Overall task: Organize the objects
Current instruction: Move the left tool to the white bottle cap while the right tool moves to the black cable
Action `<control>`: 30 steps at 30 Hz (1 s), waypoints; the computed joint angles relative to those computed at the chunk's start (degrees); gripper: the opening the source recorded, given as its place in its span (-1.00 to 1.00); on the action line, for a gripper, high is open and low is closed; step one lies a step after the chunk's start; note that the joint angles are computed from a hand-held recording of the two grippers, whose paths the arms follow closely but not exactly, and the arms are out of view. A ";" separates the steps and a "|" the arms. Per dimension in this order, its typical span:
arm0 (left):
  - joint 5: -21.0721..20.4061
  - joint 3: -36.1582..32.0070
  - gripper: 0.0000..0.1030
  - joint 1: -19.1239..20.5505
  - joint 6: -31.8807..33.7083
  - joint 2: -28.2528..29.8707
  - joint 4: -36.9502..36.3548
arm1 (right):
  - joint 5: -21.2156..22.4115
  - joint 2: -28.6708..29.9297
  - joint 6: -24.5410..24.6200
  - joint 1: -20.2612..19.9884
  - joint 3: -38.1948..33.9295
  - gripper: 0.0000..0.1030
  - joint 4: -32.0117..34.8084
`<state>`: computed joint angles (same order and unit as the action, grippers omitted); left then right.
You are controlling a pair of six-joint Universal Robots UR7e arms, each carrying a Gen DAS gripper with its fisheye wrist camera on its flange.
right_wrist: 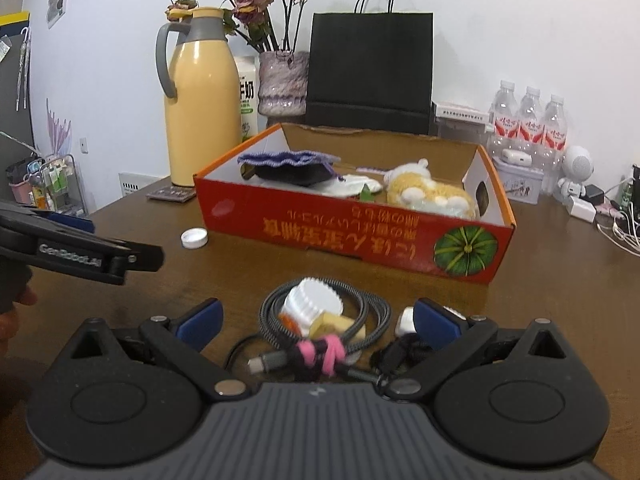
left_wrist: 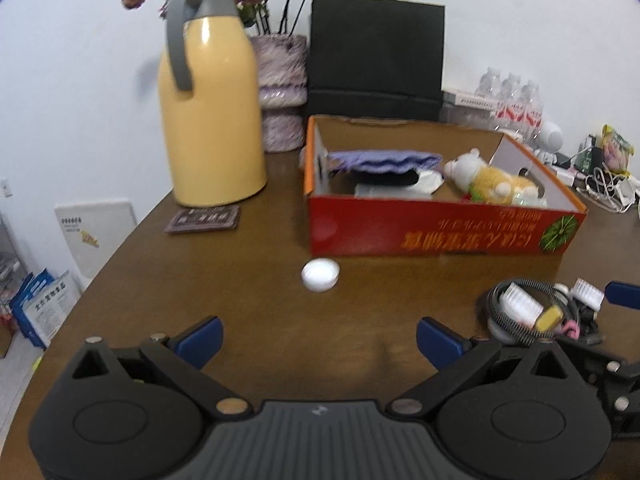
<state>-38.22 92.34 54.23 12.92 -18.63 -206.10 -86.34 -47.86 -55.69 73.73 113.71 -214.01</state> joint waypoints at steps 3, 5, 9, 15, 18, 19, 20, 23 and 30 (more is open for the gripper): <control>0.70 2.32 1.00 -0.01 -1.74 -1.32 1.03 | -1.13 -0.04 -0.12 0.26 0.26 1.00 0.33; 0.98 3.48 1.00 -0.05 -2.59 -1.99 1.33 | -1.64 -0.03 -0.03 0.48 0.21 1.00 0.63; 1.19 4.92 1.00 -0.25 -3.75 -2.99 2.18 | -3.00 0.34 0.77 1.11 -1.34 1.00 2.72; 1.46 4.76 1.00 -0.38 -3.08 -3.03 2.25 | -7.29 2.92 1.43 2.63 -6.56 1.00 6.65; 1.44 4.09 1.00 -0.22 -2.73 -2.88 2.72 | -9.02 4.08 0.91 3.02 -8.49 1.00 8.48; 1.42 3.87 1.00 -0.15 -2.52 -2.83 2.79 | -9.08 4.24 0.56 2.97 -8.68 1.00 8.52; 1.30 3.70 1.00 -0.04 -2.46 -2.84 2.96 | -8.64 4.28 0.69 2.81 -8.70 1.00 8.52; 0.96 3.01 1.00 0.36 -2.38 -2.75 3.39 | -5.93 3.32 2.35 1.93 -8.02 0.71 9.26; 1.22 -0.95 1.00 1.46 -1.37 -1.21 4.35 | 1.04 2.68 2.82 0.18 -5.70 0.65 3.65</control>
